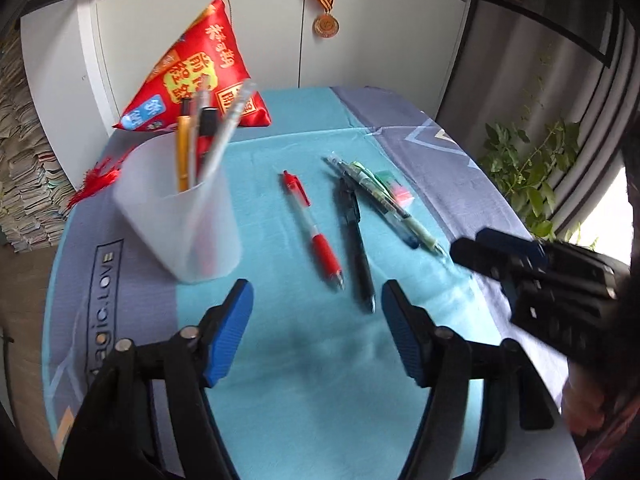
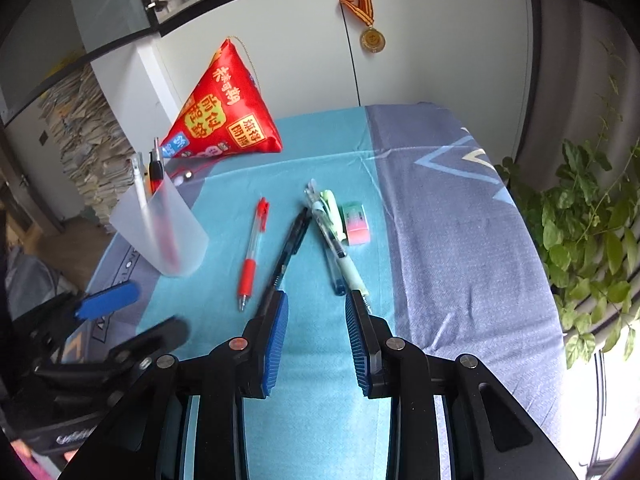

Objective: Organize stationery
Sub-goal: 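Grasp the red pen with the left tool while the right tool moves toward the black pen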

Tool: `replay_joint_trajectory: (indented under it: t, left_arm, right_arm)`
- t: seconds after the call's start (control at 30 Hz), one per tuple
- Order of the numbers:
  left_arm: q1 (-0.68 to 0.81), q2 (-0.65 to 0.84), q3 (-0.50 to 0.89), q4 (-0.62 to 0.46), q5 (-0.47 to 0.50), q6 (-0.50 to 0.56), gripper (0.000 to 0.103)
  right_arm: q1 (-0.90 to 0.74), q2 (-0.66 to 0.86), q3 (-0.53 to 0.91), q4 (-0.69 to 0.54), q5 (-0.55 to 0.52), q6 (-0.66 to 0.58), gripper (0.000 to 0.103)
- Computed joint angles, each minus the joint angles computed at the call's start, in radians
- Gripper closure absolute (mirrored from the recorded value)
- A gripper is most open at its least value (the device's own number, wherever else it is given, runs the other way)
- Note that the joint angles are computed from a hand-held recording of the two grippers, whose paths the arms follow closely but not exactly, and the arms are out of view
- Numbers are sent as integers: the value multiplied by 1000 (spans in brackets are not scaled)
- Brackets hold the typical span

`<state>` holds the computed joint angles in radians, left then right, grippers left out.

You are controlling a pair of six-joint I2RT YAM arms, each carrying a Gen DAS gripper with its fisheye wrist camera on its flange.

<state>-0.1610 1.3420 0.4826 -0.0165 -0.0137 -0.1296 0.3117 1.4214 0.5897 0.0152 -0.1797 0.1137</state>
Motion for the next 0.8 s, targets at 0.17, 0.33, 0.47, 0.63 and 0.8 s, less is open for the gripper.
replay_joint_trajectory:
  t: [0.17,0.33,0.47,0.63,0.8]
  left_arm:
    - [-11,190,139,-30,8,-66,62]
    - [-22,277,204,-40,-48,-110,67]
    - [-24,315,237,-59,-49,-115,67]
    - [-33,361,258,-63,-67,-113,67]
    - [-39,364,251,-48,-72,-88,91]
  right_arm:
    - [-49,30,-10,28,-43,-21,73]
    - [-74,52,-13,47,-72,-52,73]
    - [-80,73,-6,55,-94,-68,73]
    - [-84,93,-3,65,-112,-73,73]
    - [-87,105,-4,71,-118,-71,73]
